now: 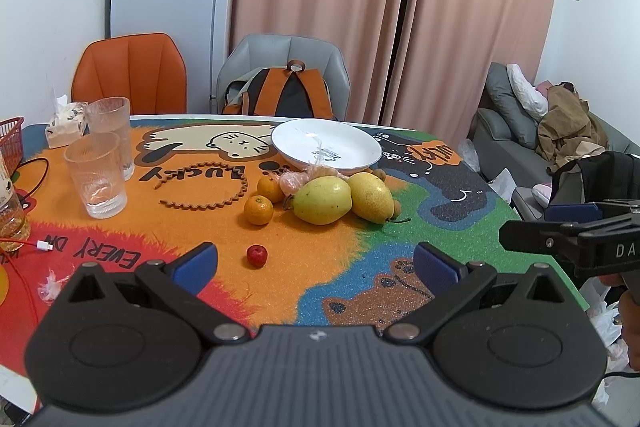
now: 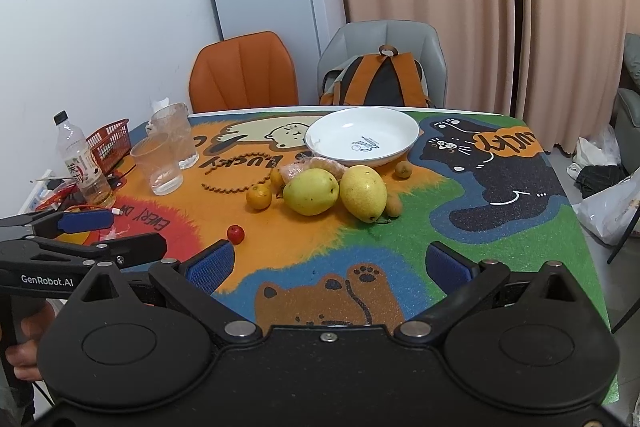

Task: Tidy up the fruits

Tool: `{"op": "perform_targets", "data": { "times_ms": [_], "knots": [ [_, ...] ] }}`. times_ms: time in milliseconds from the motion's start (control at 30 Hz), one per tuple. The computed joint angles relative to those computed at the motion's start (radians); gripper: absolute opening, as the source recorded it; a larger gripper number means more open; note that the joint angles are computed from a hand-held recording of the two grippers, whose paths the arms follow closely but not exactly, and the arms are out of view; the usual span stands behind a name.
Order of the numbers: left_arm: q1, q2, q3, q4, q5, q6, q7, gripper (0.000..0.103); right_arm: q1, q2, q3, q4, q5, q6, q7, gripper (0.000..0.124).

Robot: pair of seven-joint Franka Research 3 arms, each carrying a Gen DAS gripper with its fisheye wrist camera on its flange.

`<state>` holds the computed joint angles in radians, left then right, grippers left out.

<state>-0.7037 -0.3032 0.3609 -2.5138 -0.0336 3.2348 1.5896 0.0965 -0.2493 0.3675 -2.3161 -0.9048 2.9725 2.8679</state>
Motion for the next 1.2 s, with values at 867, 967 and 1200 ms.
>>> {"op": "perform_targets", "data": {
  "times_ms": [867, 967, 1200],
  "knots": [
    [-0.029, 0.004, 0.027, 0.003, -0.03, -0.004, 0.036, 0.103, 0.007, 0.014, -0.015, -0.003, -0.007, 0.01, 0.004, 0.103],
    [-0.039, 0.015, 0.033, 0.01, -0.032, -0.005, 0.037, 0.103, 0.004, 0.026, -0.02, 0.003, -0.01, 0.02, -0.001, 0.103],
    [-0.11, 0.061, 0.097, 0.06, -0.086, -0.014, 0.072, 0.103, 0.013, 0.079, -0.054, 0.032, -0.02, 0.056, -0.021, 0.103]
  ]
}}
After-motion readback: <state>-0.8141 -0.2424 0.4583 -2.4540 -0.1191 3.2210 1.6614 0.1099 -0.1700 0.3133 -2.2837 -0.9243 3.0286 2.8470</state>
